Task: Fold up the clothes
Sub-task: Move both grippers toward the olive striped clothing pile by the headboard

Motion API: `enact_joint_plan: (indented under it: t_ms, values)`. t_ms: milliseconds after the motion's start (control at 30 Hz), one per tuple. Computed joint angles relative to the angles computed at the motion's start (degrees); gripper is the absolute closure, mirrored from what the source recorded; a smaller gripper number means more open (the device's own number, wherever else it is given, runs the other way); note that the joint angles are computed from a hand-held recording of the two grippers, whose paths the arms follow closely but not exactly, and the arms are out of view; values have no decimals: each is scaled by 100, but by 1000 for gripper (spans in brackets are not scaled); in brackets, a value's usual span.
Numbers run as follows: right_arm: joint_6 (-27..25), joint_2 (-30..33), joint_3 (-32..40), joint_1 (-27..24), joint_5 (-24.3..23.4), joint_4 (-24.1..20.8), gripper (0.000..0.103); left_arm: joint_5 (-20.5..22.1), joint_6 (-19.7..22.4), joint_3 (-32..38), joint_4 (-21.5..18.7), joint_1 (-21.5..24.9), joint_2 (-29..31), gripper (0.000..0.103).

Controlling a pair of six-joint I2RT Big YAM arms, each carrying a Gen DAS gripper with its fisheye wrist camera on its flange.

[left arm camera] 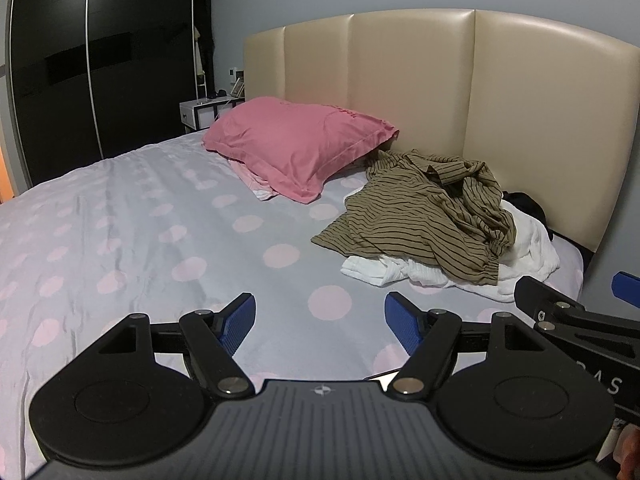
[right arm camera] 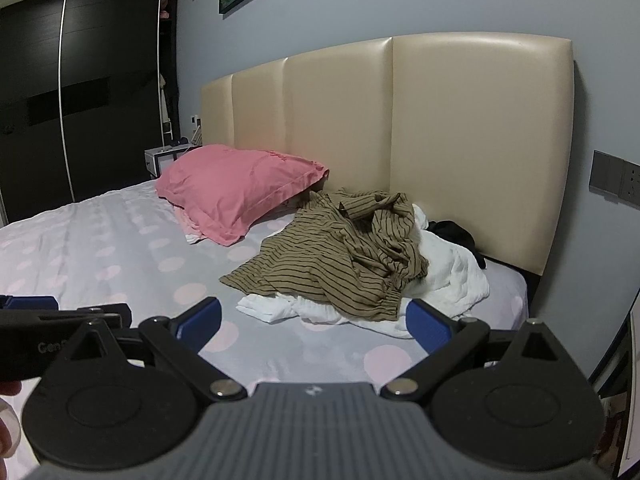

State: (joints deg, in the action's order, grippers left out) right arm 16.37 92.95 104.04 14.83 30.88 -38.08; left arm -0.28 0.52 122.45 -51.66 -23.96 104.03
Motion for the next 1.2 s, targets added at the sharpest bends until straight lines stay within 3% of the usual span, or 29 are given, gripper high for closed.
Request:
enact_joint_plan:
  t_ms: [567, 1200]
  values:
    - [-43, 5, 23, -41, -87, -25, 3, 3, -21, -127, -12, 65, -70, 33]
    - [-53, 83, 143, -79, -333, -160, 3, -99, -87, 226, -436, 58, 137, 33]
